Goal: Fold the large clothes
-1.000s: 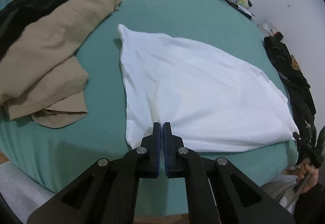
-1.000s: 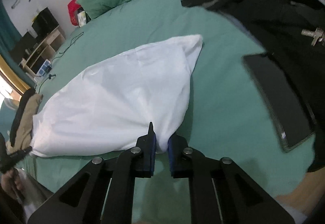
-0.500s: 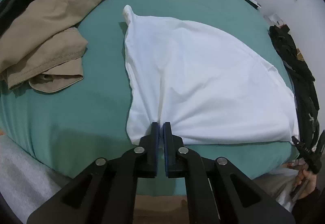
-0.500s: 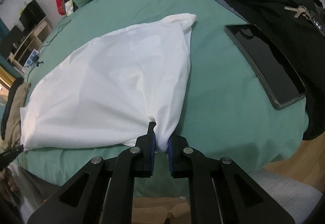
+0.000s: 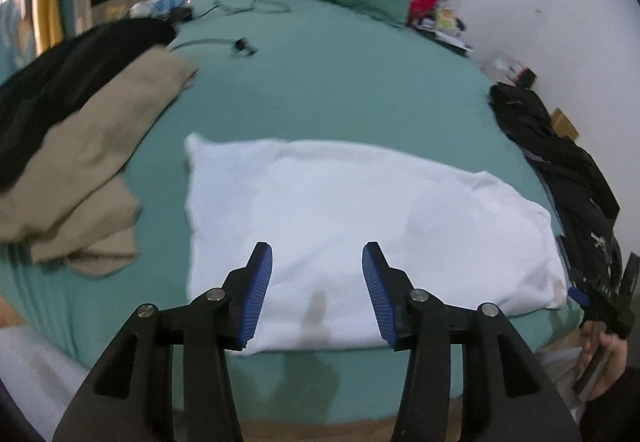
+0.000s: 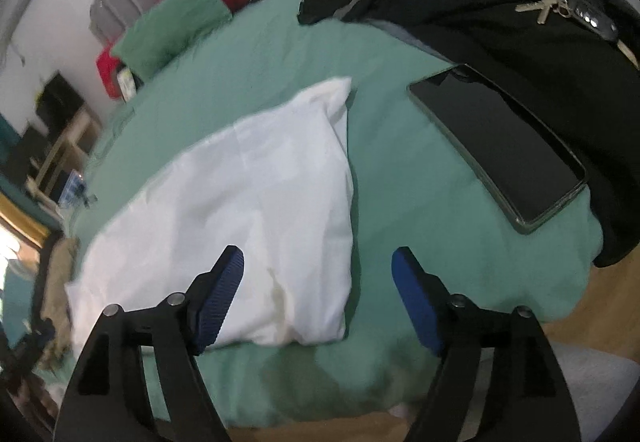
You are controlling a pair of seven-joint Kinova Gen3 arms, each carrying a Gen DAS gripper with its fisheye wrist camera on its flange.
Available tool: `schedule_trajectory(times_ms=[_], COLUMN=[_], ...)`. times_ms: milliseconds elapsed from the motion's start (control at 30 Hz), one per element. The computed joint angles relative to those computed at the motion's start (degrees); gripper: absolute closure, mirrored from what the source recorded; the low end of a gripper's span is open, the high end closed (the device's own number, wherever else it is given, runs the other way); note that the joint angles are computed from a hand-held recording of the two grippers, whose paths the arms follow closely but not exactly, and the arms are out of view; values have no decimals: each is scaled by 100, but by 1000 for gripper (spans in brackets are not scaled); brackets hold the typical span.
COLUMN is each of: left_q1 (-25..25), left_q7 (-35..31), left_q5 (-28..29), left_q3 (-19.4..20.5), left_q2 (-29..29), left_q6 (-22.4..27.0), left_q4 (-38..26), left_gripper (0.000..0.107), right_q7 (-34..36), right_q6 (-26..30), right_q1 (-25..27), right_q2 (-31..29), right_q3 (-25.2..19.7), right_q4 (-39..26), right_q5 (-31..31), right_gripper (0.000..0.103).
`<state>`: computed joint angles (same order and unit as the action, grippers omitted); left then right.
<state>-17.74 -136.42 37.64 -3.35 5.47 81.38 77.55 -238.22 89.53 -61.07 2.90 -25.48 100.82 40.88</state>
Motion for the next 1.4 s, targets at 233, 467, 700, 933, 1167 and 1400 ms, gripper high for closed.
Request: schedule_trajectory(times_ms=[233,467,700,933,1167,1400], left_q1=[485,712,846,1464,1796,2113], left_q7=[-136,-272,133,725,824,1234], left_q5=[-19,76,130,-666,-1051,-1535], left_q3=[195,234,454,644,748,774], left_q2=[-247,-127,205,188,-115,-245], left_q6=[-396,-375,197,-666,-1554,-1897], left_q4=[234,244,-148,494,1140,1258], left_gripper=[52,43,43,43,43,41], right_q7=[371,912,942,167,-723,-580], right_q6=[-294,-1163,-1716,-2513,-3475,-3896], right_q1=[265,738,977,1123,1335,1450], right_q2=[-73,-201,-265,-532,-628,-276], right_q3=[109,272,229,75,-1,122], right_q4=[29,286,534,1078,1617,1412], right_q5=[142,40,-1,516,1557,1996], right_gripper=[27,27,21,16,7,10])
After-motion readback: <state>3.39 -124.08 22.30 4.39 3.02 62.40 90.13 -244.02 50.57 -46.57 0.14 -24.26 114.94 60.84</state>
